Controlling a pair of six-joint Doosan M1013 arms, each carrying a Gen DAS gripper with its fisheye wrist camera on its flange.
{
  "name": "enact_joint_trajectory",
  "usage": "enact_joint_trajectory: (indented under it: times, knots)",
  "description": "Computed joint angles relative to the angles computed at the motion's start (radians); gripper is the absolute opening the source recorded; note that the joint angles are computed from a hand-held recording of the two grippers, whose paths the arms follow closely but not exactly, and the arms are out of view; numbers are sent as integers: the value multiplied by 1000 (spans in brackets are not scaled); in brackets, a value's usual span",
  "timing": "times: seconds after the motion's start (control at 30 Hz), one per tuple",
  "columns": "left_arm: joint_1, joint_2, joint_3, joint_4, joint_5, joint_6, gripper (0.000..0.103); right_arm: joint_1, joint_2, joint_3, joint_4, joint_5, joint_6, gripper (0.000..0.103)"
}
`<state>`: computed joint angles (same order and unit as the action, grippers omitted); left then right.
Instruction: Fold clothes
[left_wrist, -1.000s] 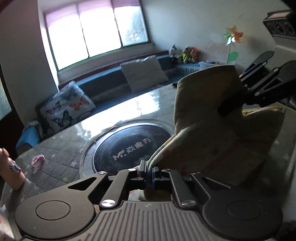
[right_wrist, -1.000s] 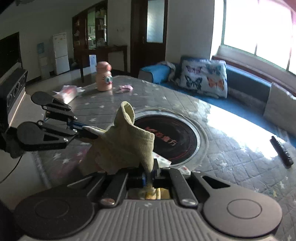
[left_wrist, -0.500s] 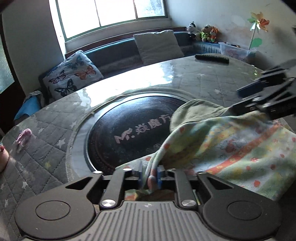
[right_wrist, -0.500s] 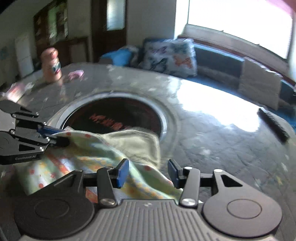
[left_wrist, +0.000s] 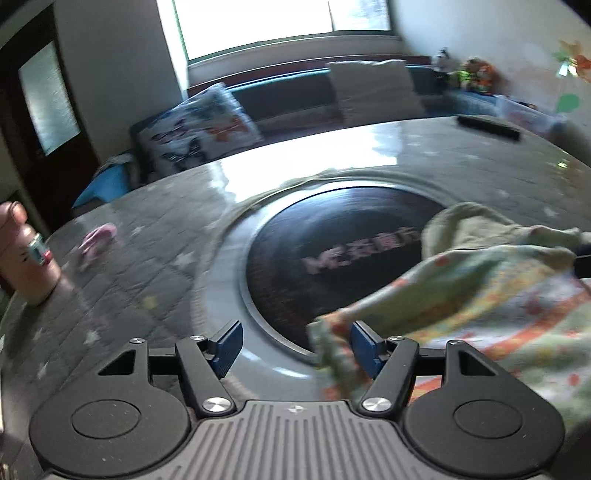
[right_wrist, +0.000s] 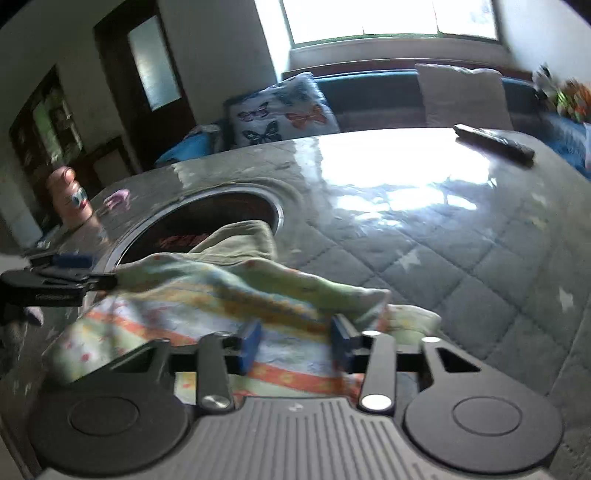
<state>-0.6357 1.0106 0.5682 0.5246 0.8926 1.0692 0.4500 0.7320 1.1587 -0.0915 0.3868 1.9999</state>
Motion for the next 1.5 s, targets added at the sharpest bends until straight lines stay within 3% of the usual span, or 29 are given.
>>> enact_joint_trajectory:
  times: [0.17,0.33,0.57,0.67,0.73,0.87,1.17,1.5]
  knots:
    - [2,-17,18,44,-3,-58,68,7,-7,-10,-97,3,73,35]
    - [-8,-4,-16,12,-37,-5,68,14,34,-89,-4,26,-45,35]
    - [-21,108,-224,-97,39,158,68,29,108,-217,-38,145,-55,35]
    - [-21,178,-358,-131,115,204,68,33,106,-219,-54,149,-62,35]
    - [-21,181,-362,-134,118,203,68,35,95,-204,-54,137,-74,35]
    - [-24,112,-222,-122,40,171,70,45,65,-158,-13,108,-155,35]
    - [-45,-48,98,-46,-123,57,77,97,7,-48,-154,51,-171,36]
    - [-67,-150,310,99,-222,-132,82,123,-57,79,-172,-45,-113,38]
